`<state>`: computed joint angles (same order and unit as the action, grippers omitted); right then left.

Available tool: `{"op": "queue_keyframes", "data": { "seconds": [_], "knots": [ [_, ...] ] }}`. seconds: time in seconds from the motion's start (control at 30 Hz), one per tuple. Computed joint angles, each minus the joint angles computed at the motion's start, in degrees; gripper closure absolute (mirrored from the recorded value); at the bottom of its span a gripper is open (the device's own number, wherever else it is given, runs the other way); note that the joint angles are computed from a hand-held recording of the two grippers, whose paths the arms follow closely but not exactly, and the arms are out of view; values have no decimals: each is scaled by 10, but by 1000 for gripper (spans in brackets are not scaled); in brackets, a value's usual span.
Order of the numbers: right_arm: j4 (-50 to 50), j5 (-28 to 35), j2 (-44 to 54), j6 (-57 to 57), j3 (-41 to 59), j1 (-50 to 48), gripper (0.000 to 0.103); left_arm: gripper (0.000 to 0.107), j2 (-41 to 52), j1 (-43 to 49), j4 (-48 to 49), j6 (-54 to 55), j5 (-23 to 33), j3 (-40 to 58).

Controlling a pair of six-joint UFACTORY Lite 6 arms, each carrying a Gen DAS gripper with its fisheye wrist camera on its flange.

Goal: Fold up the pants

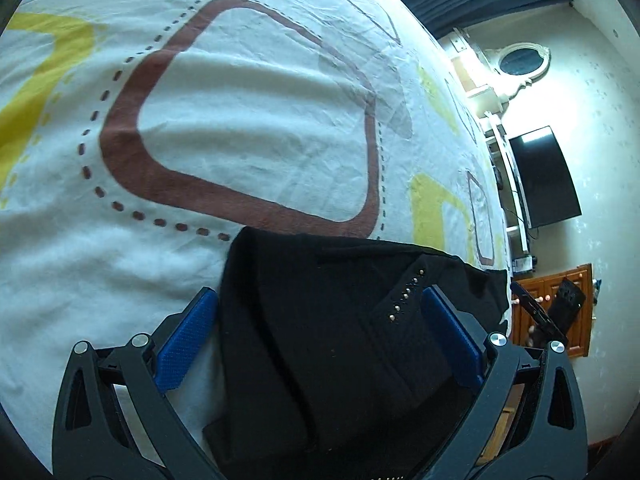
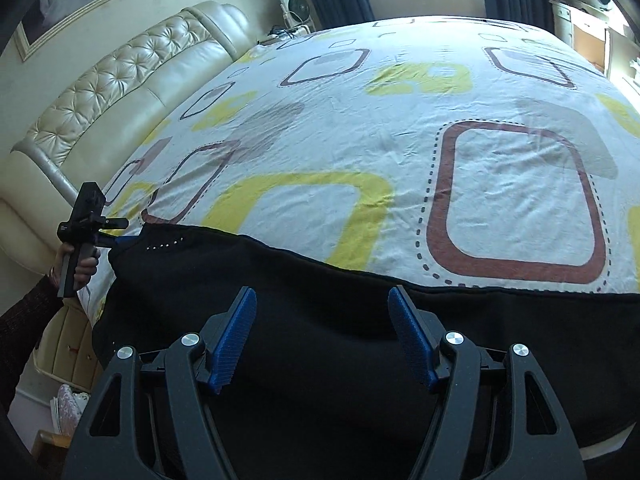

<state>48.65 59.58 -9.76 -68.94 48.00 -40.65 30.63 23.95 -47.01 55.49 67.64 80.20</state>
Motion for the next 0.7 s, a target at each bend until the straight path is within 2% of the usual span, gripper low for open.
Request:
{"op": "queue_keyframes", "data": {
  "seconds": [0.1, 0.17, 0.23, 0.33, 0.43, 0.53, 0.57, 0.6, 0.67, 0.7],
  "knots": [
    [-10, -10, 64, 21, 41, 46, 34, 10, -5, -23, 8, 13, -18, -4],
    [-37, -40, 96, 46, 66, 90, 31, 33, -5, -34, 23, 14, -39, -5],
    [-67, -53, 130, 60, 93, 113, 31, 70, 1, -34, 37, 7, -58, 0],
    [-99, -57, 182, 80, 136, 143, 31, 83, 19, -24, 36, 1, -50, 15],
    [-137, -70, 220, 98, 169, 174, 31, 96, -2, -28, 27, 29, -60, 0],
    [-190, -80, 249, 123, 189, 203, 33, 97, -16, -40, 33, 44, -78, -13],
    [-207, -86, 256, 132, 190, 211, 39, 98, -17, -43, 38, 42, -84, -14],
    [-226, -92, 261, 149, 190, 221, 58, 98, -16, -45, 40, 38, -88, -13],
    [-233, -94, 250, 151, 177, 230, 74, 98, -15, -47, 39, 34, -91, -13],
    [-222, -81, 242, 135, 171, 232, 96, 98, -19, -48, 37, 36, -95, -15]
  ]
}}
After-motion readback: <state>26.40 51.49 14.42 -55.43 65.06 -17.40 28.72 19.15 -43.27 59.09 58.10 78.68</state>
